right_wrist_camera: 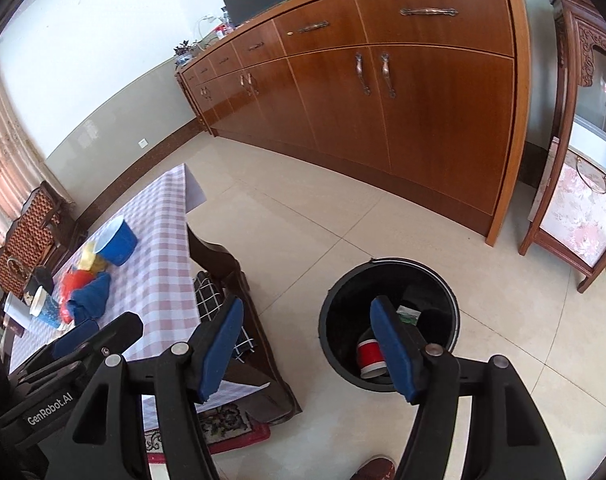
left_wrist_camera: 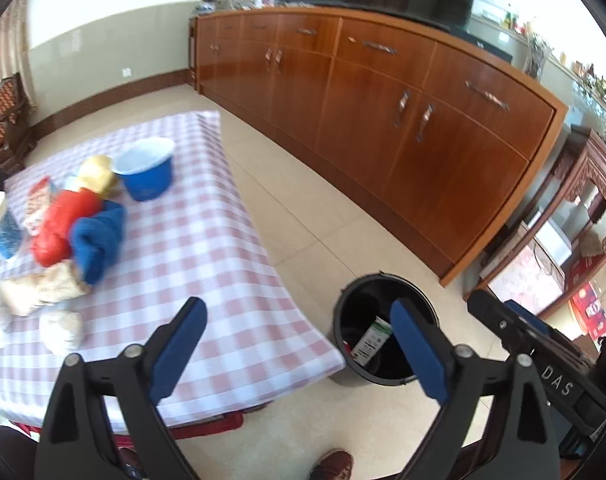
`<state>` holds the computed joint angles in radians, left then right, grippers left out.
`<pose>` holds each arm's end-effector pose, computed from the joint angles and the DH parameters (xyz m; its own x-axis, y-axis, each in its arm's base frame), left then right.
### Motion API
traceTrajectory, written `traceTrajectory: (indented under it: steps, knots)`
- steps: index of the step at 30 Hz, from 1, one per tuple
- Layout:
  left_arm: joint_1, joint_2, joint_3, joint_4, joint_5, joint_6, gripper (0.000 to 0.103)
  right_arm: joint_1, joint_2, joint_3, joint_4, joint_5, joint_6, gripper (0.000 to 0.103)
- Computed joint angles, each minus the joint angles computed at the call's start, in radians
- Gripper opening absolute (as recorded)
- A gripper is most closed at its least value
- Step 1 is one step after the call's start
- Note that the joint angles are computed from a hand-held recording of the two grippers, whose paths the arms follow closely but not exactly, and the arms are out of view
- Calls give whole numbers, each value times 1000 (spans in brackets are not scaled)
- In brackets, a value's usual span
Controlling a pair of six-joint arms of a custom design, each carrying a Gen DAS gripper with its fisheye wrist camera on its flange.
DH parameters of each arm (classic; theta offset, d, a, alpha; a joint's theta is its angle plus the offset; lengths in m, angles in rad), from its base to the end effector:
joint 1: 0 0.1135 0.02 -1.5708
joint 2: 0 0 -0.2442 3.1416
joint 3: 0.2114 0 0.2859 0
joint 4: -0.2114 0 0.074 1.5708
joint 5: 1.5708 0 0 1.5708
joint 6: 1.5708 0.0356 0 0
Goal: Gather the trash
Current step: 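Move both tools back over the table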
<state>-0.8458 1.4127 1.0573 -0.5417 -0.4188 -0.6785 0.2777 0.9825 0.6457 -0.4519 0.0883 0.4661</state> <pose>0.2303 -0.2381 0.2304 -0.7271 -0.0440 -0.6852 0.0761 0.9866 -0.1441 0.2367 0.0642 0.2032 -0.7053 0.2644 -0.6577 0.1161 0.9584 0.2608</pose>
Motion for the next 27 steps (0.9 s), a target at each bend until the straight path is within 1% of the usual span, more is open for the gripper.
traceTrajectory:
  steps: [3, 8, 12, 17, 20, 22, 25, 27]
  knots:
    - [-7, -85, -50, -37, -83, 17, 97, 91, -3, 18, -2, 35, 26, 70]
    - [34, -274, -166, -122, -139, 3, 97, 241, 36, 62, 15, 87, 63, 71]
    - [76, -431, -261, -212, -186, -42, 97, 356, 113, 121, 41, 119, 82, 71]
    - [168, -637, -379, -325, -230, -80, 97, 487, 233, 208, 77, 150, 95, 71]
    - [244, -756, -440, -374, -225, -64, 97, 550, 297, 255, 99, 166, 96, 71]
    - [306, -823, -476, -391, -208, -34, 97, 587, 338, 287, 107, 172, 98, 71]
    - [388, -899, -514, -407, -179, 7, 97, 627, 400, 334, 117, 179, 99, 71]
    - [462, -944, -542, -400, -139, 47, 97, 648, 437, 359, 124, 179, 96, 71]
